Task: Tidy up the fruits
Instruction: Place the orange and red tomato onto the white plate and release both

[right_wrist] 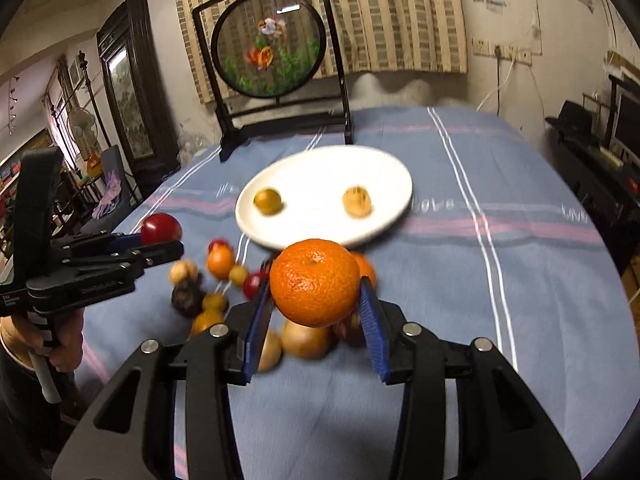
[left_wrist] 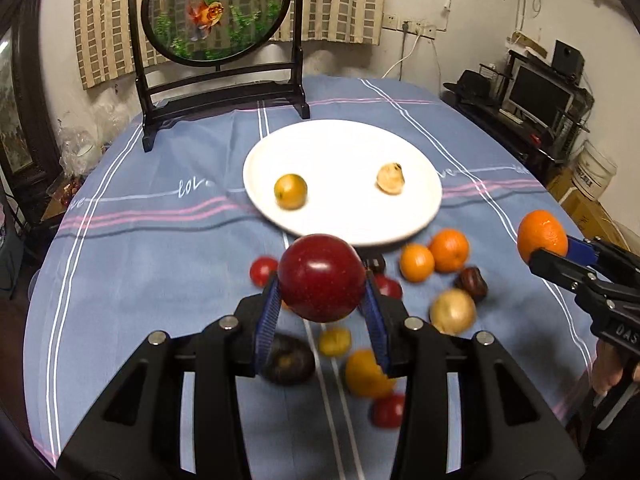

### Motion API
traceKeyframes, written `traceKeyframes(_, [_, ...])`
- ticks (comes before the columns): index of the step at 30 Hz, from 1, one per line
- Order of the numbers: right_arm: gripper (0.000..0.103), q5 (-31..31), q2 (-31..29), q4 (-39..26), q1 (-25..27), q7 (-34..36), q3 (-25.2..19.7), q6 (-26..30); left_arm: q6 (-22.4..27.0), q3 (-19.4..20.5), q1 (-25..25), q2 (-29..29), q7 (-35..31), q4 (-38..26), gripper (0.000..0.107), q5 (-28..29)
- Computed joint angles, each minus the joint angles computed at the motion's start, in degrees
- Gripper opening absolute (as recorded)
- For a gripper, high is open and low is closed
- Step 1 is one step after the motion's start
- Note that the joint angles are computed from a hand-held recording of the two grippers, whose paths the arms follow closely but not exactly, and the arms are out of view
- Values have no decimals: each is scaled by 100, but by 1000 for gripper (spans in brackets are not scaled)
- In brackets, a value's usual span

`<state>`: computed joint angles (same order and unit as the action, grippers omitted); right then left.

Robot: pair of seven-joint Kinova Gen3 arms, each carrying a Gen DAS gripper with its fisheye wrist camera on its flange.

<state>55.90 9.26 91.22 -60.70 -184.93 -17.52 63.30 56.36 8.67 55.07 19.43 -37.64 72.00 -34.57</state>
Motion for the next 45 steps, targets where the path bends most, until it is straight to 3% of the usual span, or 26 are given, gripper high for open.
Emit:
traceKeyframes(4, [44, -217, 233, -363, 277, 530, 185, -166, 65, -21, -206, 466, -489, -647, 41, 237])
traceKeyframes(12, [44, -1070, 864, -1120, 604, 1815, 703, -316, 569, -236, -564, 1433, -1383, -2001, 41, 1324])
traceKeyframes(22, [45, -1747, 1342, -1678, 752, 2754, 1104, -304, 824, -556, -575, 1852, -1614, -2553, 42, 1749])
traceKeyframes(24, [46, -1932, 1456, -1848, 794, 2978, 1147, -216, 769, -601, -567, 1822, -1568, -2506, 51, 1775])
traceKeyframes(25, [49, -1930, 1494, -1899, 786, 2957, 1169, -146, 685, -644, -539, 1767, -1497, -2431, 64, 1746])
traceKeyframes(26, [58, -1858, 1484, -1875, 743, 2844, 1201, -137, 605, -687, -499, 1703, -1422, -2349, 70, 1695])
traceKeyframes(28, [68, -1590, 1305, -1583, 511, 2404, 1413, -365, 393, -694, -466, 1517, -1346, -2112, 71, 1620])
traceKeyframes(34, [68, -858, 855, -1041, 242, 1589, 1250, -307, 45, -771, -239, 955, -903, -1383, 83, 1098])
traceKeyframes(45, [68, -305, 13, 188, 55, -250, 318, 14, -49, -511, 146, -132, 456, 327, 88, -207])
